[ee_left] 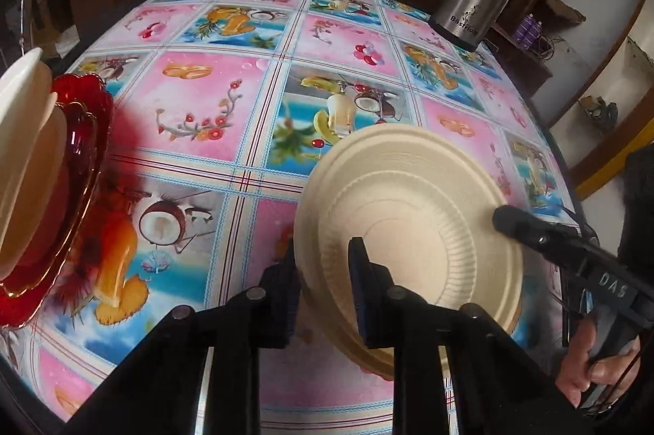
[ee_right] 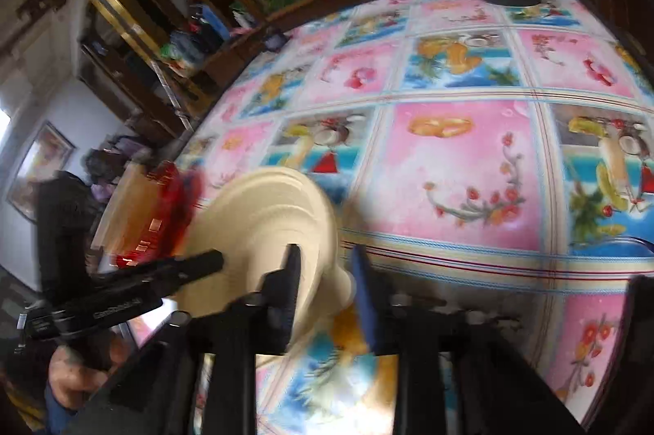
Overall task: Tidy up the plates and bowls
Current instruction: 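Grasp the rim of the beige pulp plate with the left gripper, then carry the beige plate over the red stack with the left gripper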
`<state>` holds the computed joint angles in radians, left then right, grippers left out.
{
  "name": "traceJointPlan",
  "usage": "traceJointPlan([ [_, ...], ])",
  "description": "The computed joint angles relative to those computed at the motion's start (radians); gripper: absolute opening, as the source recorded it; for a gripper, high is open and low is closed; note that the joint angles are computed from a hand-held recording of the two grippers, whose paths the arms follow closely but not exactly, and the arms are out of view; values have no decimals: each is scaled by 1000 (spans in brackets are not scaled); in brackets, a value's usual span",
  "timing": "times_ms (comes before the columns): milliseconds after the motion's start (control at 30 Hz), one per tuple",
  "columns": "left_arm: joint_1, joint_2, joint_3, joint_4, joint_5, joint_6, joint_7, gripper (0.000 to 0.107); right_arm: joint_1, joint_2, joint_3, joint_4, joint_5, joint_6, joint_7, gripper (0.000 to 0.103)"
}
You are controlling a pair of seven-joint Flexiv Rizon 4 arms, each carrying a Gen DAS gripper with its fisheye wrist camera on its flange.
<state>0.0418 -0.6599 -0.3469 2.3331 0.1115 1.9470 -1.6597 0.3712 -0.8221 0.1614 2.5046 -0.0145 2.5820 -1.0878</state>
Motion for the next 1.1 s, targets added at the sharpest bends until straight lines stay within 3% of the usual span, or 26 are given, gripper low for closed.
traceJointPlan([
  [33,-2,3,0,4,3,4,1,21,-3,-5,4,2,2,22,-2,19],
  [133,-112,34,98,17,-36,35,10,21,2,-15,5,5,16,63,-12,18],
  [200,-132,43,117,27,-46,50,9,21,-11,-20,11,6,-4,82,-10,19],
  [800,22,84,102,152,93,215,-79,22,38,-56,27,-1,-76,216,-120,19],
  [1100,101,113,128,212,176,300,-117,22,106,-17,45,-20,-33,137,-93,19],
])
